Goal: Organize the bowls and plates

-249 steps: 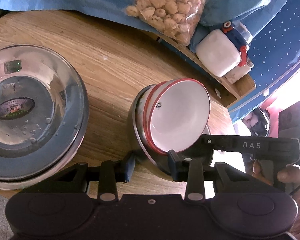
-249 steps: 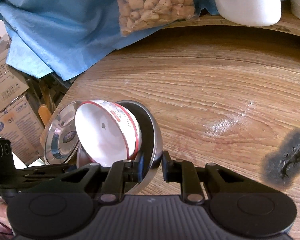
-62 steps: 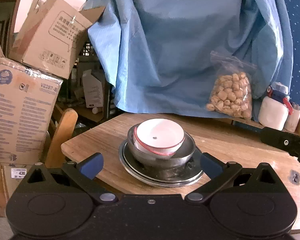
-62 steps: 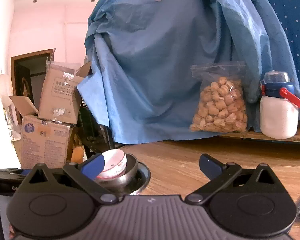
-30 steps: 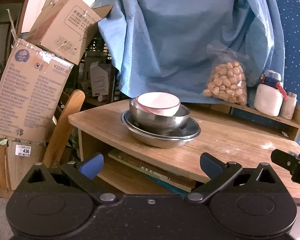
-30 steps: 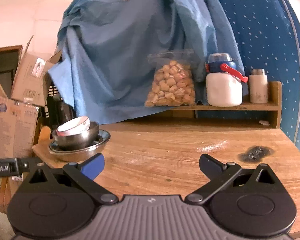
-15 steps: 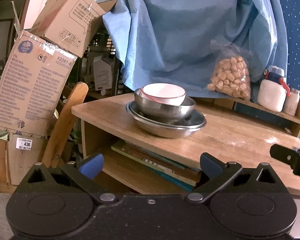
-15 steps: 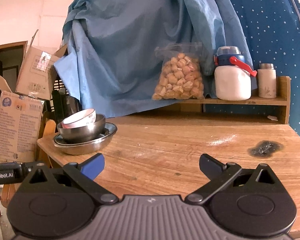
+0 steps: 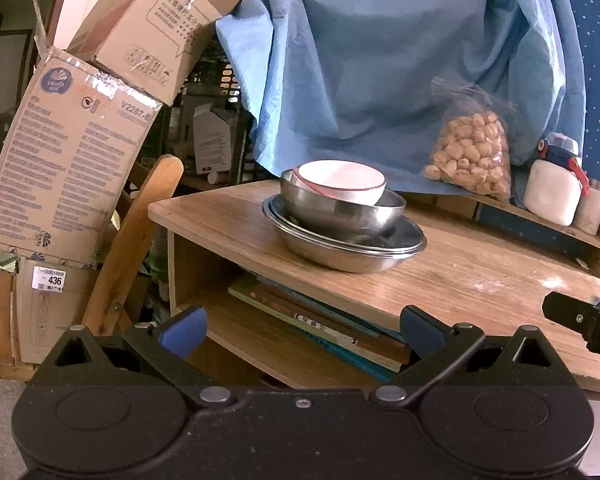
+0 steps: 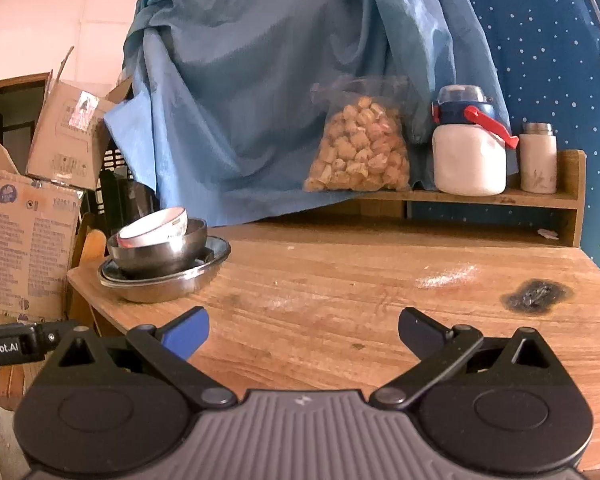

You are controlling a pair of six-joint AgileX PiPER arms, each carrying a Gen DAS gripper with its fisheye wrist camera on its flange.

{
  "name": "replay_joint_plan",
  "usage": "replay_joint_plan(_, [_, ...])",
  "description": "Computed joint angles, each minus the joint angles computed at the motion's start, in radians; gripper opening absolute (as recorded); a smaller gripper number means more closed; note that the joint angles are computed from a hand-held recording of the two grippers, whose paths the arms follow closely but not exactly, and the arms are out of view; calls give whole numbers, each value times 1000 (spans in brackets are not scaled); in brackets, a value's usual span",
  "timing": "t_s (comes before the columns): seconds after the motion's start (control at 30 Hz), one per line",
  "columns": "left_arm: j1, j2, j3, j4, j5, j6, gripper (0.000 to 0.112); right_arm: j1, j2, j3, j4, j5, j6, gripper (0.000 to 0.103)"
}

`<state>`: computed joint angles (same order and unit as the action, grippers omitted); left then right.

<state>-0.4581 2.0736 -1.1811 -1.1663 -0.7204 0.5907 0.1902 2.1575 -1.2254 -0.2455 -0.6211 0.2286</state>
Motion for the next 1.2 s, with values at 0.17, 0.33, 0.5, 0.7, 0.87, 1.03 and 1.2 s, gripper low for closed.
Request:
replay_joint_plan(0.17, [1,2,0,0,-2,0,102,4,5,-6,0,7,-9,103])
replay_joint_plan(0.33, [-2,3,1,1,-9,0,102,7,5,-4,1,8,-17,103])
replay_joint_plan(0.5, [-3,6,-3,-3,-4,11,102,8,4,-2,4,7,-20,103])
replay_joint_plan(0.7, [-4,4,-1,0,-1,15,102,9,2,-1,5,12,-24,103])
replay_joint_plan(0.87, [-3,3,-1,-4,0,19,102,9,2,-2,3,14,-25,103])
replay_joint_plan(1.03, [-4,3,-1,-4,-1,22,102,7,3,-4,-1,14,-22,103])
replay_joint_plan(1.2, [-4,2,0,-2,0,26,102,7,2,-2,0,14,-23,103])
